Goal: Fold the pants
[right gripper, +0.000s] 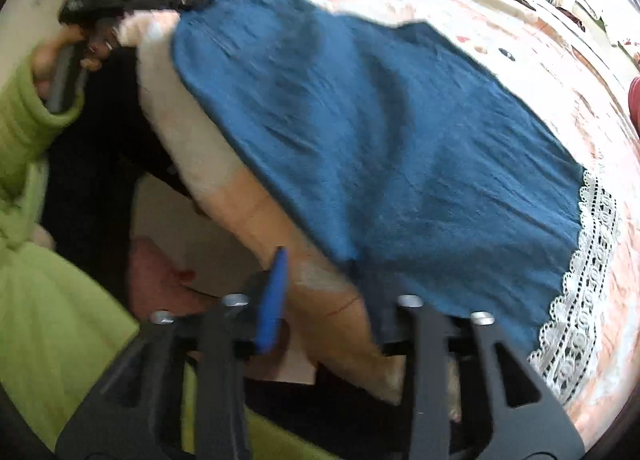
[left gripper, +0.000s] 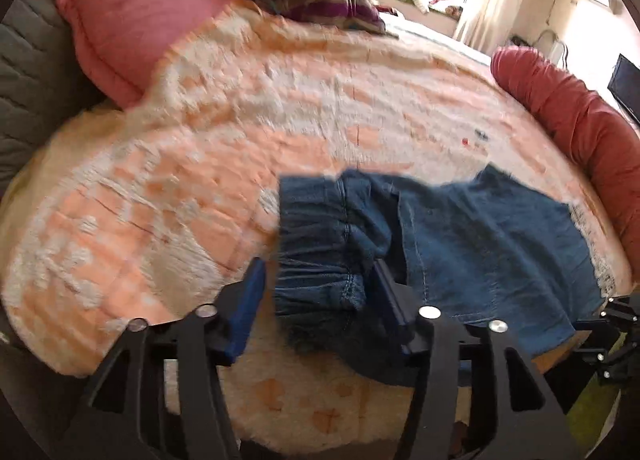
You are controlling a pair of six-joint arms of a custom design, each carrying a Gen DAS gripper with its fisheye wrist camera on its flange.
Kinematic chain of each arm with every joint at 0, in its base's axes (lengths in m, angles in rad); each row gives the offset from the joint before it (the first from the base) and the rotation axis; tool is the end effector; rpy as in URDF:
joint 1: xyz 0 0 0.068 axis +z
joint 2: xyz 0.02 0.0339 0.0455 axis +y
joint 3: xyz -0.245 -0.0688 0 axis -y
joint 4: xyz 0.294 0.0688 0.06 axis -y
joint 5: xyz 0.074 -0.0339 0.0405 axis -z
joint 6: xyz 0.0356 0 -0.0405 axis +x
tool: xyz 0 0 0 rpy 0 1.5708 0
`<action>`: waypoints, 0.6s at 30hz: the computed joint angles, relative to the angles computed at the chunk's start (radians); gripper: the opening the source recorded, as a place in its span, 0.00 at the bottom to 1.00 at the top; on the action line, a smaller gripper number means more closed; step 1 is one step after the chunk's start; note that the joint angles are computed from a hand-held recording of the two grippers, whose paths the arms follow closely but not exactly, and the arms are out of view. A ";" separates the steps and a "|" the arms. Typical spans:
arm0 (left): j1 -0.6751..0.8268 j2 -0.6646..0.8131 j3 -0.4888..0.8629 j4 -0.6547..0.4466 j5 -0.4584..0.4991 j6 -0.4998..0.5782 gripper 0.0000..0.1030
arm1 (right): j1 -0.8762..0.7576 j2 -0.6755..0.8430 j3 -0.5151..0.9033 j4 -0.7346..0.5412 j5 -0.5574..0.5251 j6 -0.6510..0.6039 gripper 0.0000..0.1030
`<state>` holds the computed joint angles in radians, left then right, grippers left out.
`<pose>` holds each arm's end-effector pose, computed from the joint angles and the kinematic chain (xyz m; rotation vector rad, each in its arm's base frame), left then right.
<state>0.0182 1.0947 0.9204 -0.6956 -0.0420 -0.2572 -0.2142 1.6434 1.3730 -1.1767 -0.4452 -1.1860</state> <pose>0.2783 0.0066 0.2556 -0.3535 2.4147 -0.0555 0.3455 -0.0595 0.2318 -1.3130 2.4038 0.3648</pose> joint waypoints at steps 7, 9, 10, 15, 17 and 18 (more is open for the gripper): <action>-0.097 0.004 0.077 0.035 -0.050 0.016 0.65 | -0.136 0.098 0.225 -0.011 -0.227 0.197 0.51; -0.133 0.071 0.125 0.047 -0.026 0.014 0.67 | -0.135 0.146 0.282 0.052 -0.216 0.341 0.52; -0.162 0.121 0.159 0.061 -0.009 0.019 0.69 | -0.138 0.183 0.326 0.068 -0.219 0.406 0.52; -0.225 0.387 0.390 0.049 0.113 0.045 0.73 | -0.160 0.417 0.636 0.098 -0.211 0.668 0.52; -0.237 0.470 0.472 0.020 0.141 0.056 0.73 | -0.149 0.526 0.787 0.076 -0.181 0.745 0.52; -0.244 0.511 0.514 0.012 0.150 0.055 0.73 | -0.146 0.600 0.892 0.052 -0.163 0.773 0.52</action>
